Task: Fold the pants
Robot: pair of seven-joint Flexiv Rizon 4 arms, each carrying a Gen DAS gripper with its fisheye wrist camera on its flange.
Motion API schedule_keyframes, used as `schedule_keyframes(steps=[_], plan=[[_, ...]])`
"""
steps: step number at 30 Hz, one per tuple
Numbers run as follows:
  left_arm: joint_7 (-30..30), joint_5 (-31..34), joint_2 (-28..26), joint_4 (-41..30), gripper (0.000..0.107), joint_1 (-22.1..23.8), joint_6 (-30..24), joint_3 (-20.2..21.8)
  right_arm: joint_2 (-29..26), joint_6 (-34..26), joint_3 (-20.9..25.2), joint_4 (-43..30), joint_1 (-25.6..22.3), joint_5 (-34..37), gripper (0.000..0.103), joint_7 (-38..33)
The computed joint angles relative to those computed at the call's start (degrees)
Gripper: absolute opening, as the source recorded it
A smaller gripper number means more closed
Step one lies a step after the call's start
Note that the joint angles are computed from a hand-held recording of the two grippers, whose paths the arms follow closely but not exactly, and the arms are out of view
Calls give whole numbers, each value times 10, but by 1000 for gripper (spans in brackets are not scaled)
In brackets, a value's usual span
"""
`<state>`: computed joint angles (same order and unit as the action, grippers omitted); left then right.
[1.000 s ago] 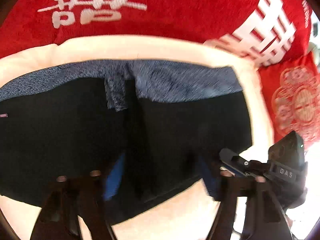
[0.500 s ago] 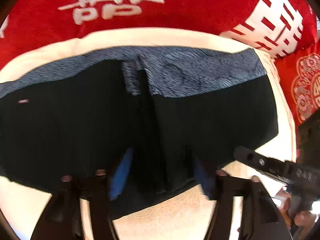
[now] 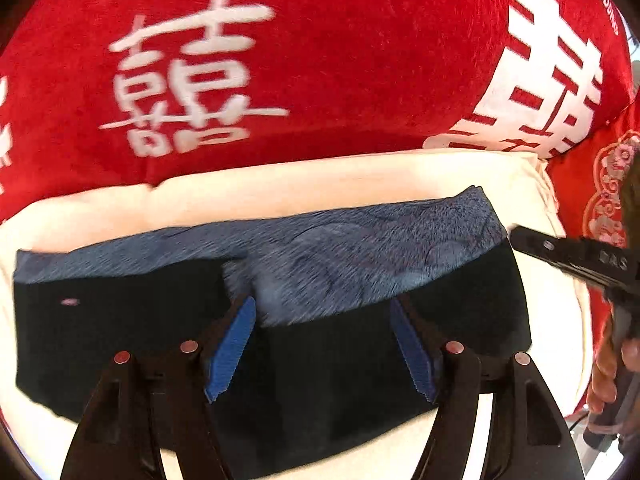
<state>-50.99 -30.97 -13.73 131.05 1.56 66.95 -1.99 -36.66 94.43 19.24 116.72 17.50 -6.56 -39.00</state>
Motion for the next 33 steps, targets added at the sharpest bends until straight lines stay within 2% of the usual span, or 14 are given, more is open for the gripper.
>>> schedule_keyframes(steps=[2, 3, 4, 5, 6, 8, 11, 14, 17, 21, 24, 29, 33], plan=[[-75, 84, -33, -17, 71, -25, 13, 34, -30, -41, 13, -34, -13, -16, 13, -15], [-110, 120, -43, -24, 71, -31, 4, 50, -42, -57, 19, -48, -10, 9, 14, -35], [-117, 120, -47, -18, 84, -23, 6, 47, -43, -46, 6, -45, 4, 22, 14, -36], [-120, 112, -47, -3, 91, -13, 25, 41, -39, -6, -26, -24, 31, 2, 14, 0], [-114, 96, -44, 7, 94, 3, 22, 32, -34, 9, -38, -11, 42, 6, 14, 1], [-87, 57, -34, 26, 94, 29, 23, 10, -24, 27, -51, 12, 58, 3, 14, -1], [-102, 100, -26, 29, 94, 15, 27, 30, -11, 17, -59, 26, 69, -16, 14, -14], [-139, 130, -24, 23, 94, 7, 18, 44, -5, -11, -49, 20, 66, -26, 15, -19], [-187, 164, -19, 17, 94, -2, 1, 59, -6, -14, -22, 21, 46, -21, 19, -23], [-228, 198, -10, 23, 94, -4, 2, 67, -8, -28, -4, 17, 35, -22, 21, -34], [-259, 213, -9, 35, 101, -5, 20, 71, -6, -40, 1, 18, 31, -29, 22, -54], [-261, 208, -7, 54, 101, 6, 52, 61, -11, -46, 18, 12, 15, -27, 23, -90], [-253, 209, 15, 65, 101, 13, 39, 65, -5, -42, 3, 15, 34, -6, 23, -68]])
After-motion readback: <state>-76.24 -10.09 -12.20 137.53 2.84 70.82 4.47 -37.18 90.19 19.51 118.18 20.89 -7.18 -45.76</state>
